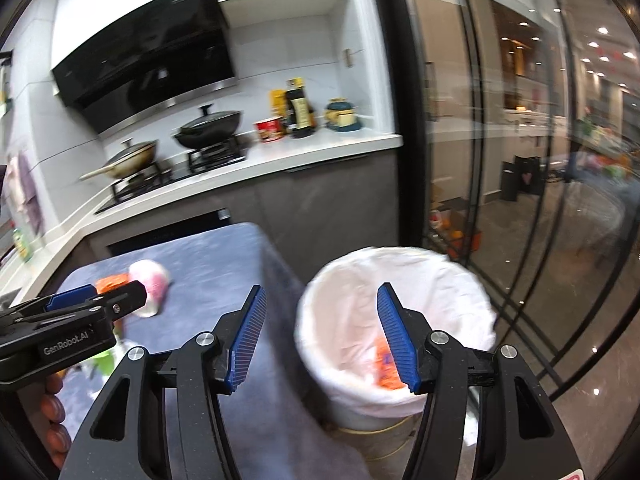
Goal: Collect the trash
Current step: 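Move both open tools back over the trash pile, then grasp a white tissue with the right tool while the left tool grasps another tissue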
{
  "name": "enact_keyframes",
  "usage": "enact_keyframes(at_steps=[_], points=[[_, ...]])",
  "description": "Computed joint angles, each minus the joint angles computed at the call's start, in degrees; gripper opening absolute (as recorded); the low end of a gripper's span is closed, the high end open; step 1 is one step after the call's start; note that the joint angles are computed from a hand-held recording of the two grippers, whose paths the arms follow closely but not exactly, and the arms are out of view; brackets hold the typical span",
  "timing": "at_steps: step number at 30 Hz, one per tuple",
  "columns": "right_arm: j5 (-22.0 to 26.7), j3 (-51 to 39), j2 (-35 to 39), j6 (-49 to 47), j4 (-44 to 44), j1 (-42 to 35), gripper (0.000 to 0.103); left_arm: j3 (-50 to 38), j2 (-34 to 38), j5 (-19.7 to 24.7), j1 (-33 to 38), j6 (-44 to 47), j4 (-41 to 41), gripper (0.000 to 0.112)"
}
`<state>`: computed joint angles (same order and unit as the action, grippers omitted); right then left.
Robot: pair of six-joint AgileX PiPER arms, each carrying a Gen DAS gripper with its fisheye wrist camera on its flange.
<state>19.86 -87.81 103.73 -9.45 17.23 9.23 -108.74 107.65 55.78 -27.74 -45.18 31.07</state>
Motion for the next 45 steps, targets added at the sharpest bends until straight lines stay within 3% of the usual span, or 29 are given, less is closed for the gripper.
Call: enact_keyframes(at_steps=[6, 16, 26, 36, 38, 40, 42, 44, 45], points=[[0.1, 3.3, -1.8, 2.7, -2.0, 5.9, 0.057, 15.9, -11.0, -2.7, 4.2, -4.4, 1.2, 0.074], [2.2, 3.8, 0.2, 11.6, -10.0, 16.5, 0.057, 34.6, -23.3, -6.0, 12.6, -6.3, 2.2, 0.074], [6.5, -3.5, 8.9, 19.3, -16.0, 24.8, 0.057, 44.0, -29.2, -10.5, 22.0, 0.2, -2.8, 0.074], [12.0, -13.8, 18.4, 23.7, -19.9, 27.9, 0.057, 45.3, -28.0, -14.2, 27.8, 7.7, -8.7, 0.074], [12.6, -15.0, 19.4, 24.2, -20.4, 28.0, 0.052, 44.7, -27.1, -14.7, 28.2, 8.4, -9.5, 0.074], [12.7, -15.8, 20.1, 23.4, -19.3, 27.9, 0.041, 44.0, -25.9, -15.1, 28.5, 8.8, -10.1, 0.074], [13.0, -16.3, 20.4, 21.6, -17.5, 27.6, 0.022, 43.1, -24.8, -15.6, 28.7, 9.2, -10.6, 0.074], [13.2, -16.3, 20.3, 20.4, -16.7, 27.5, 0.010, 42.2, -23.4, -16.2, 28.8, 9.8, -11.2, 0.074], [12.9, -15.8, 19.9, 20.1, -16.7, 27.4, 0.009, 41.8, -22.8, -16.4, 28.8, 9.8, -11.1, 0.074]])
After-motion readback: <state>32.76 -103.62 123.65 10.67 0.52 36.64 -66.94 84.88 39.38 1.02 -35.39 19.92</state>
